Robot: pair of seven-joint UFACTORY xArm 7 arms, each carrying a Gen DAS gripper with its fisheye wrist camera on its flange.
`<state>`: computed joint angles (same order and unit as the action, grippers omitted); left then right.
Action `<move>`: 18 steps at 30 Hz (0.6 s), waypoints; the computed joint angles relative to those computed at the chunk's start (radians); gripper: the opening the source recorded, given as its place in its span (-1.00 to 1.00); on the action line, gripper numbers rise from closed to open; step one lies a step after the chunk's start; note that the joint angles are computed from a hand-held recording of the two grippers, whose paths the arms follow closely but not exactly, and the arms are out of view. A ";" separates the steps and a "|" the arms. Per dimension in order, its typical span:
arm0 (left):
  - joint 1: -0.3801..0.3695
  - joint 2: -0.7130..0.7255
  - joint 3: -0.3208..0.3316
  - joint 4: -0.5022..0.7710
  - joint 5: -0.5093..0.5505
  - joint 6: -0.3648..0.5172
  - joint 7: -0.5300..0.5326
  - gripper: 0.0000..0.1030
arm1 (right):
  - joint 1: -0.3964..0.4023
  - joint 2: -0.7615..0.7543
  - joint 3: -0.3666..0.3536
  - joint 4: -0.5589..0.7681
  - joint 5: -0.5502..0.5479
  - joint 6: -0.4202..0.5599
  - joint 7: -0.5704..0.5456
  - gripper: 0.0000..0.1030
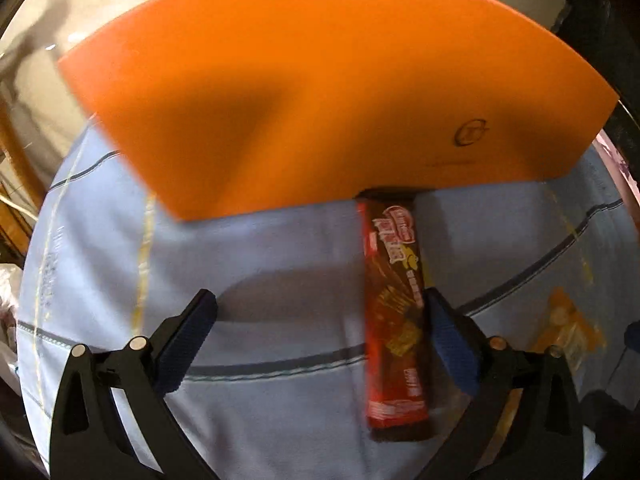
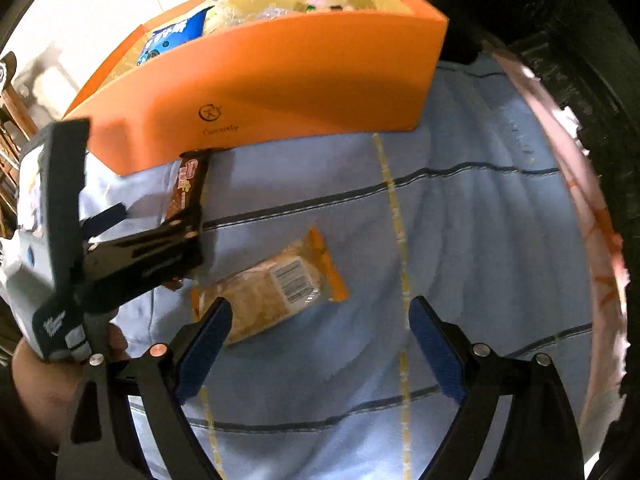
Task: Organize snacks
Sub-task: 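Grasp brown chocolate bar with left tool while right tool grasps orange-edged bread pack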
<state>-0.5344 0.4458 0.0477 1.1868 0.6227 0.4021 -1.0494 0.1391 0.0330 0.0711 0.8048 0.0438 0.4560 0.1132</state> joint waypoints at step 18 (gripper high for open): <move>0.004 -0.086 0.042 -0.145 0.254 -0.115 -0.214 0.92 | 0.083 0.214 -0.035 0.166 -0.237 0.040 0.208 0.88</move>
